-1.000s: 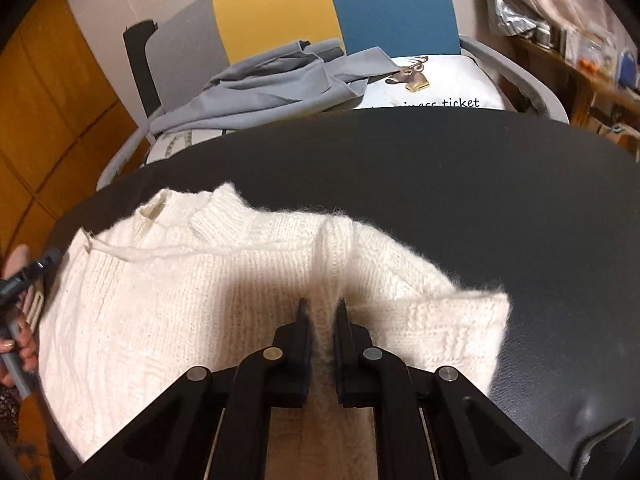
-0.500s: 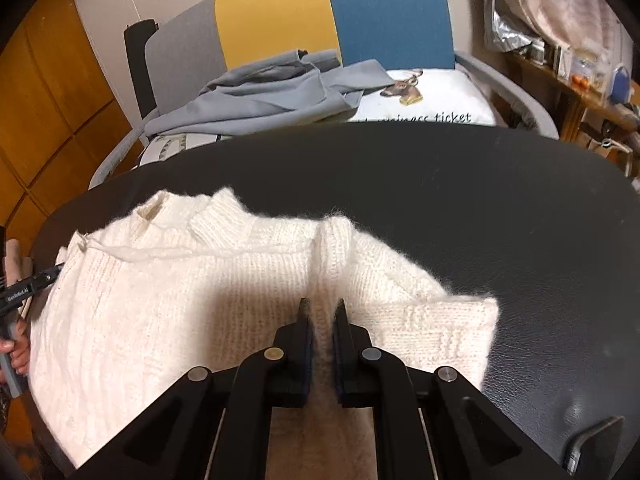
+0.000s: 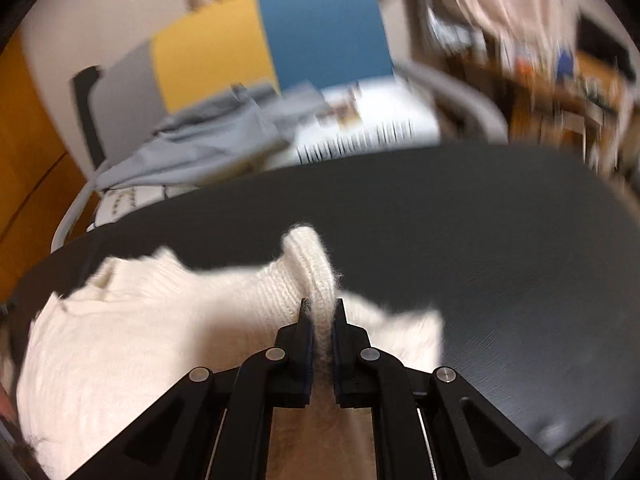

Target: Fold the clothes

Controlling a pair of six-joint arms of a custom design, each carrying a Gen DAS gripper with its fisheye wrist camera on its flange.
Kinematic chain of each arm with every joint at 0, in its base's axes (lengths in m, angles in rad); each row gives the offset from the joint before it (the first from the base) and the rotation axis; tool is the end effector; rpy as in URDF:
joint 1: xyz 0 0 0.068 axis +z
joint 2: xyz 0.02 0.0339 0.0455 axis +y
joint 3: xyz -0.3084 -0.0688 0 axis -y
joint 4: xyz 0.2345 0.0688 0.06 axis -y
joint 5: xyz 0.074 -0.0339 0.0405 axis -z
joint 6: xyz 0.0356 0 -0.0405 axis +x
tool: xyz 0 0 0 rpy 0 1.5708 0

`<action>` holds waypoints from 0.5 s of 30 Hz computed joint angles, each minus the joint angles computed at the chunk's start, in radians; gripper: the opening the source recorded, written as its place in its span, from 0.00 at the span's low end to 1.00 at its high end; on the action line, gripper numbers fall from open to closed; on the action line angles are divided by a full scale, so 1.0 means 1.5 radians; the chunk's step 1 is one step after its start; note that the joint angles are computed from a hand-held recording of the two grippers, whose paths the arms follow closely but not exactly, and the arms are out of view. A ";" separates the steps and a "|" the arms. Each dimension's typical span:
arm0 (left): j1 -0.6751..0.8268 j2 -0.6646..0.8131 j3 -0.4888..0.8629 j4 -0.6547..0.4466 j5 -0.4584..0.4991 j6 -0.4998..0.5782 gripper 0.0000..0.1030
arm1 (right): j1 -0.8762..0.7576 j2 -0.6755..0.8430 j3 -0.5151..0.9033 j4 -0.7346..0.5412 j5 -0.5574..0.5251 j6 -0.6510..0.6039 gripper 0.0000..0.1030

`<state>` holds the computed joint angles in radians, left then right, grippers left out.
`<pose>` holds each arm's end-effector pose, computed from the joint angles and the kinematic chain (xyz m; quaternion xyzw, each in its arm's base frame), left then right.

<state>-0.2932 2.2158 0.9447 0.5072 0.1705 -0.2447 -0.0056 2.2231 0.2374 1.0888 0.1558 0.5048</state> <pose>0.3915 -0.1245 0.0782 0.0556 0.9153 -0.1794 0.3563 0.2357 -0.0068 0.0345 0.2624 0.9039 0.0102 0.3375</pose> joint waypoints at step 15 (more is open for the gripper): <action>-0.099 -0.084 -0.073 0.024 0.025 0.022 0.20 | 0.180 -0.181 0.018 -0.154 0.053 -0.044 0.50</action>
<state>-0.4415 2.0893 0.8352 0.5425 0.2080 -0.2119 0.2642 1.9515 0.2647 0.8580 0.2355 0.4393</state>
